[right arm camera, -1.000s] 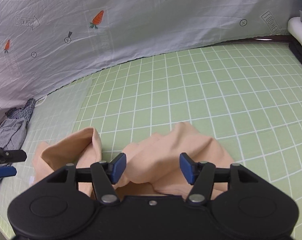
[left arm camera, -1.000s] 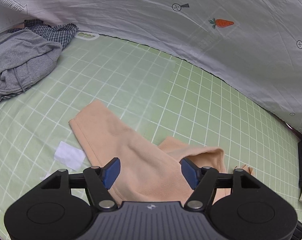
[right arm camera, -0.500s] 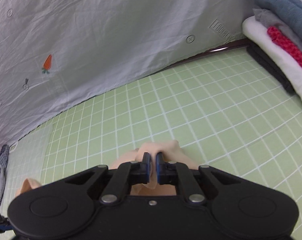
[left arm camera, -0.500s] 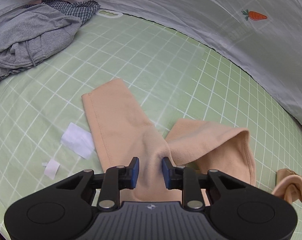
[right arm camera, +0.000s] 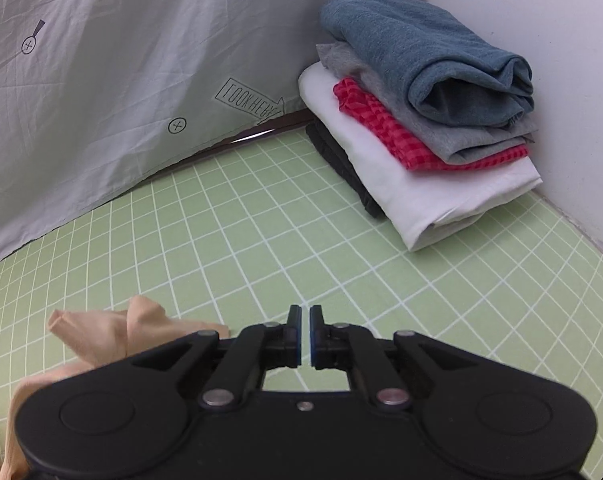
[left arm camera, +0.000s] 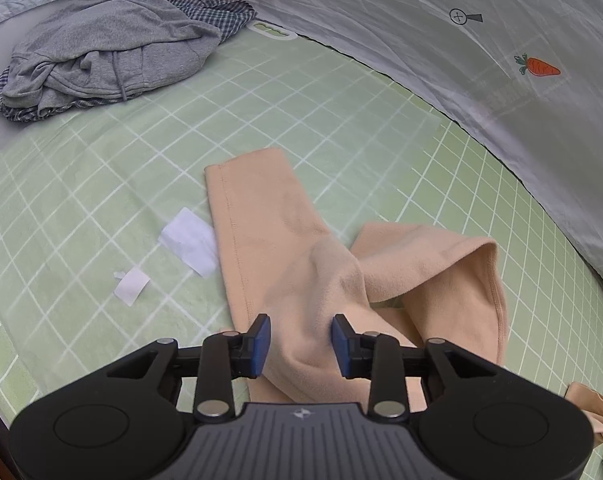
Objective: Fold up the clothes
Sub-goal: 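Lower the beige shirt onto the mat and open both grippers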
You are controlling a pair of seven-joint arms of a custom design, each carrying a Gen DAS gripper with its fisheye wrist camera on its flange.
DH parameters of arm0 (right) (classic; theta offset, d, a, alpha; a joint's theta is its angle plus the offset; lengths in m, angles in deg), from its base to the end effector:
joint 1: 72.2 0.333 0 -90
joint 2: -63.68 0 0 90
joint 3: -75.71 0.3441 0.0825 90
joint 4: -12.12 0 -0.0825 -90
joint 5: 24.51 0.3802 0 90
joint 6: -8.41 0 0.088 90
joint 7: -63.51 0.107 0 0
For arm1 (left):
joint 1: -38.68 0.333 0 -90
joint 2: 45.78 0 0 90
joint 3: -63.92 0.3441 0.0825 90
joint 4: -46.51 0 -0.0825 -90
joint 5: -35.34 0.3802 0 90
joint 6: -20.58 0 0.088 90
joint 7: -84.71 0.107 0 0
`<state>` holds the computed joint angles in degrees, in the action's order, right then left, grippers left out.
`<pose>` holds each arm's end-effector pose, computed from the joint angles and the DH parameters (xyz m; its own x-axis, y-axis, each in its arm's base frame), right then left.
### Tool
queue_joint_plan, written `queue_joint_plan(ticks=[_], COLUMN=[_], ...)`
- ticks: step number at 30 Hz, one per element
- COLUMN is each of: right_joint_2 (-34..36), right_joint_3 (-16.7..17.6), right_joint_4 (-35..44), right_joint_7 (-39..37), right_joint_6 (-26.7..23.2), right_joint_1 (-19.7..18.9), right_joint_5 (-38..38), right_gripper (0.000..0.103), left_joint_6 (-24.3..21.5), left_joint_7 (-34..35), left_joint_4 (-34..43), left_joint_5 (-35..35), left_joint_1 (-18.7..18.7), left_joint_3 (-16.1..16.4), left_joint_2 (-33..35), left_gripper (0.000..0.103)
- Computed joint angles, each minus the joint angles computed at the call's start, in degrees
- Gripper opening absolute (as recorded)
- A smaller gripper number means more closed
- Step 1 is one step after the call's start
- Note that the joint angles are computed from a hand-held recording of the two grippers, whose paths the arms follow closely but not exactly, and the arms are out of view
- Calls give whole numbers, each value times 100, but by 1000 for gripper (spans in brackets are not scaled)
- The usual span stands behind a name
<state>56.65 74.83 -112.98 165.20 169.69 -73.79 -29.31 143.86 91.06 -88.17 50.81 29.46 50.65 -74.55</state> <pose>0.5510 -0.0200 0.5606 -0.1513 -0.9862 -0.0677 -0.7141 0.1564 -0.6823 0.3813 -0.1620 0.5701 0.7773 -0.5932 0.2094 -0.4916 -0.7805 -0.3861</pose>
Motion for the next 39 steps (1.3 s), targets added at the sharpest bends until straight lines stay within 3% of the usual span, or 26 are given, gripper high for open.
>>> queue_joint_plan(ticks=[5,7,13,18,21,25,29,30,32,33,34,38,39], right_joint_2=[-144,-144,81,510,762,1003,1356,1462,1628,1670,1660,1805,1900], right_joint_3=[-75,-100,-127,103,245,400,492,518,567,587,599,531,498], right_joint_4=[-164,-133,259,886,1183,1457,1815,1924,2067,2076,2027,2118,2238], right_joint_7=[-1028,-1632,-3634,-4608,-4742,-5226,-5419,-5455,-5510,-5530,-5565,-5429,-5304], right_joint_6=[32,101,-161,-1218,-1768,-2648,-3553,-3781,-4020,-3985,-3723,-2587,-2408], right_joint_1=[486,744,1423,1552,1528,1495,1469,1460,1458,1469,1509,1486,1420], right_joint_5=[1153,1723,3576,4494,4643,4990,5102,5116,5135,5143,5092,5072,5125], right_gripper=[17,32,40,44,45,58,60,59,33,6,6,5,5], left_joint_6=[82,125,622,1097,1243,1380,1341,1289,1181,1116,1029,687,792], left_joint_7=[-215,-304,-383,-301,-181,-113,-58,-24,37,56,49,-39,-36], left_joint_4=[-205,-289,-585,-708,-710,-752,-755,-733,-679,-649,-620,-529,-585], left_joint_5=[-158,-218,-469,-603,-718,-864,-941,-950,-913,-878,-827,-549,-484], left_joint_1=[-72,-88,-136,-117,-130,-101,-52,-46,-28,-14,11,131,149], left_joint_3=[-19,-18,113,190,243,281,310,314,287,265,236,134,157], left_joint_2=[-292,-389,-541,-466,-338,-198,-115,-88,-57,-49,-58,-131,-196], left_gripper=[42,49,53,62,62,62,59,53,43,32,24,16,14])
